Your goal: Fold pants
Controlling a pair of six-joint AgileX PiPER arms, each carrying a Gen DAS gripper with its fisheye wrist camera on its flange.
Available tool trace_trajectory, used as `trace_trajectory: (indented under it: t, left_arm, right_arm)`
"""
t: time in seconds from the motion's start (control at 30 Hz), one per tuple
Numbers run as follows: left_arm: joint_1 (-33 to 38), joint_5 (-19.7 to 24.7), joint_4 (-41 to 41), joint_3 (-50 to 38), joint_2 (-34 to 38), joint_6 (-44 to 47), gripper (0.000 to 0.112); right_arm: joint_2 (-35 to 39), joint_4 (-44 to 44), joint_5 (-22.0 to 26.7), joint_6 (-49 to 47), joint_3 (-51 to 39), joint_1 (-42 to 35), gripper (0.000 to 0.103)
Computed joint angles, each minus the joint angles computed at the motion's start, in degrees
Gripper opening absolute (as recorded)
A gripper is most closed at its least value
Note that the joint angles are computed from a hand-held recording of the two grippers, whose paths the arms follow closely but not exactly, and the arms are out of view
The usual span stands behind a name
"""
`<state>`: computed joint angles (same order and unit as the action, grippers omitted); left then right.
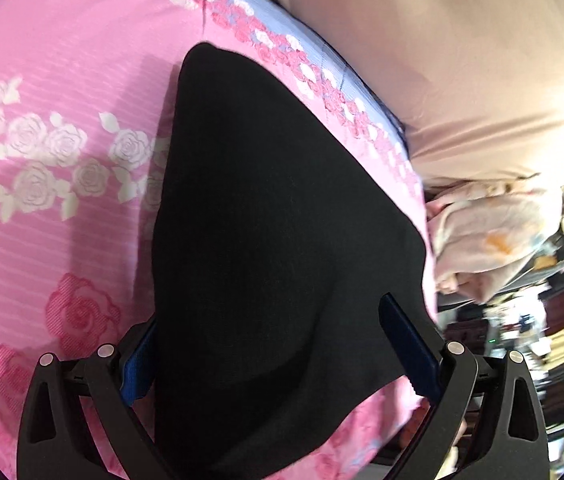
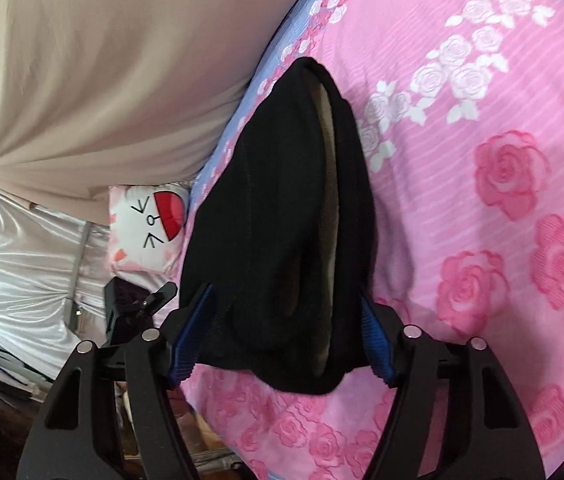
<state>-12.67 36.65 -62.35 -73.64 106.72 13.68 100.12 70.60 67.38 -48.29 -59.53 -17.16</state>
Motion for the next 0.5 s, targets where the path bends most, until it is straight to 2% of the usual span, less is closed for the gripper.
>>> trace_trajectory:
  t: [0.1,0.17,0.2,0.27,0.37,0.43,0.5]
  left_arm:
    - [2.79,3.98,-7.38,-1.11,2.49,4.78,0.097]
    - [3.85,6.13,-9.08,-1.51,3.18,6.17,0.097]
    - [3.92,6.53,-9.28,-1.18,3.03,7.07,0.097]
    - [3.5,6.91,-7.58,-0.73,2.4,7.85,0.097]
    - [3.0,6.62,-6.85,-0.35,2.11,8.32,0.097]
    - [3.24,7.25,-5.59,-1.49,2.66,5.78,0.097]
    - [3.25,7.97,-3.55,-2.44,2.87,4.15,0.096]
  right_arm:
    - [1.2,-0.59,-0.68,1.94,-2.03,1.17,0.065]
    - [1.25,-1.0,-1.1,2.75,-2.51,1.78,0.066]
    - [0.91,-1.19,-1.6,2.53,-2.19,1.96,0.065]
    - [0.63,-2.17,-2.35,3.32,-1.49,1.81,0.053]
    - [1.56,-0.5,-1.82,3.32,-1.11,1.23,0.05]
    - [2.52,-0.12,-1.6,4.61,-2.11,1.46,0.052]
    - [2.26,-1.38,-3.75,5.0,-2.9,2.92,0.05]
